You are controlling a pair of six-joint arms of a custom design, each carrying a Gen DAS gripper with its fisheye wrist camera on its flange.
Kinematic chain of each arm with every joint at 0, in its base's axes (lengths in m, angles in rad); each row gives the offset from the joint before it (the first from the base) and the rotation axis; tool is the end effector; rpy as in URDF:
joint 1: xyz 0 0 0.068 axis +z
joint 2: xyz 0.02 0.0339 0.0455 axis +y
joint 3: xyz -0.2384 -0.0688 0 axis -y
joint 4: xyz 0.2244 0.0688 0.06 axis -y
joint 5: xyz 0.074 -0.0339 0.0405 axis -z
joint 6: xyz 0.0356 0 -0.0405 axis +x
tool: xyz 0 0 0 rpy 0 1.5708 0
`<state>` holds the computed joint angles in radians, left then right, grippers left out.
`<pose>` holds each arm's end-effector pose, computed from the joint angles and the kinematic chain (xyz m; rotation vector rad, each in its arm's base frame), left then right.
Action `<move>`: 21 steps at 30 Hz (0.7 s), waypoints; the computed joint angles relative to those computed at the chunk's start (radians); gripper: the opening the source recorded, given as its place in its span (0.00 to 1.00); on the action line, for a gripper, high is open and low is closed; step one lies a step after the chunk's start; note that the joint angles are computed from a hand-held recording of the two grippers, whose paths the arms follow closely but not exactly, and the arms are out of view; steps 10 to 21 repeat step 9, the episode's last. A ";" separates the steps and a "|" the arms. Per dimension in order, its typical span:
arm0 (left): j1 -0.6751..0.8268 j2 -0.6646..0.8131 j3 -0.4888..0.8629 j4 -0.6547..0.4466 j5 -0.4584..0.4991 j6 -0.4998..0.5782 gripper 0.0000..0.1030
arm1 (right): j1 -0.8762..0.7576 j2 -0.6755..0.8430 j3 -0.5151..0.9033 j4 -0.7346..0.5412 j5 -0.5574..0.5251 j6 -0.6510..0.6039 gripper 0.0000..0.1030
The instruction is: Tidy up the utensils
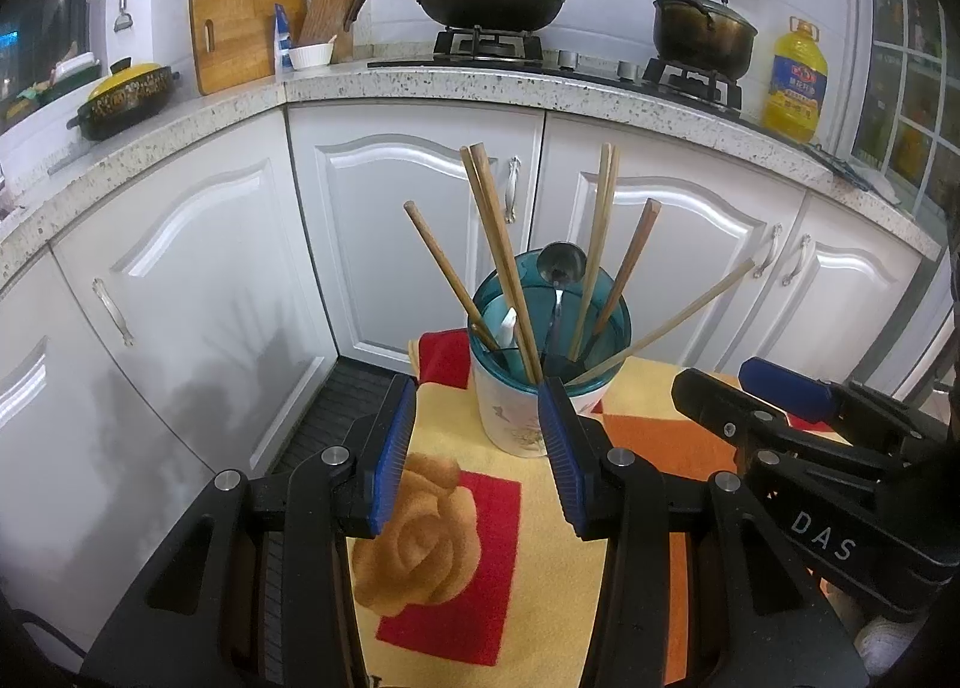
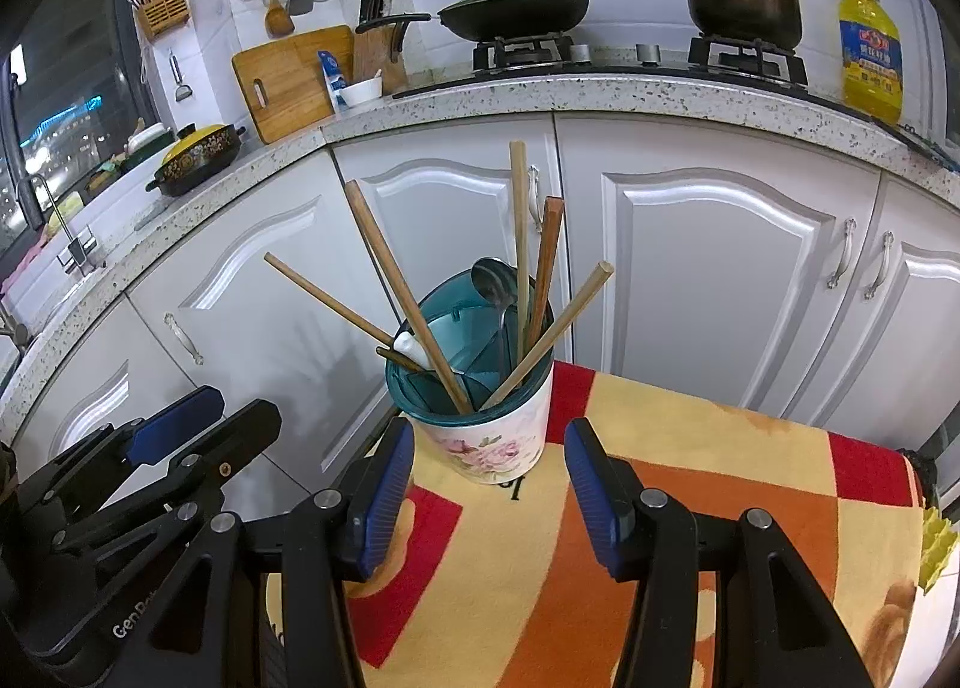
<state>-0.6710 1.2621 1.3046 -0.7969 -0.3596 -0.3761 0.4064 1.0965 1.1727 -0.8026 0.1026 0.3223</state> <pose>0.2016 -0.1440 0.3366 0.1565 2.2647 -0.1331 0.1963 0.0805 0.3298 -0.0438 2.3058 0.2585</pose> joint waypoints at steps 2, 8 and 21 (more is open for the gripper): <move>-0.002 0.003 -0.004 0.006 -0.001 0.000 0.40 | 0.002 -0.002 -0.003 0.000 0.001 0.003 0.49; -0.020 0.004 -0.026 0.036 -0.004 0.009 0.40 | -0.031 -0.019 -0.039 0.014 -0.026 -0.001 0.49; -0.017 0.007 -0.029 0.039 0.005 0.008 0.40 | -0.050 -0.030 -0.054 0.019 -0.039 -0.004 0.49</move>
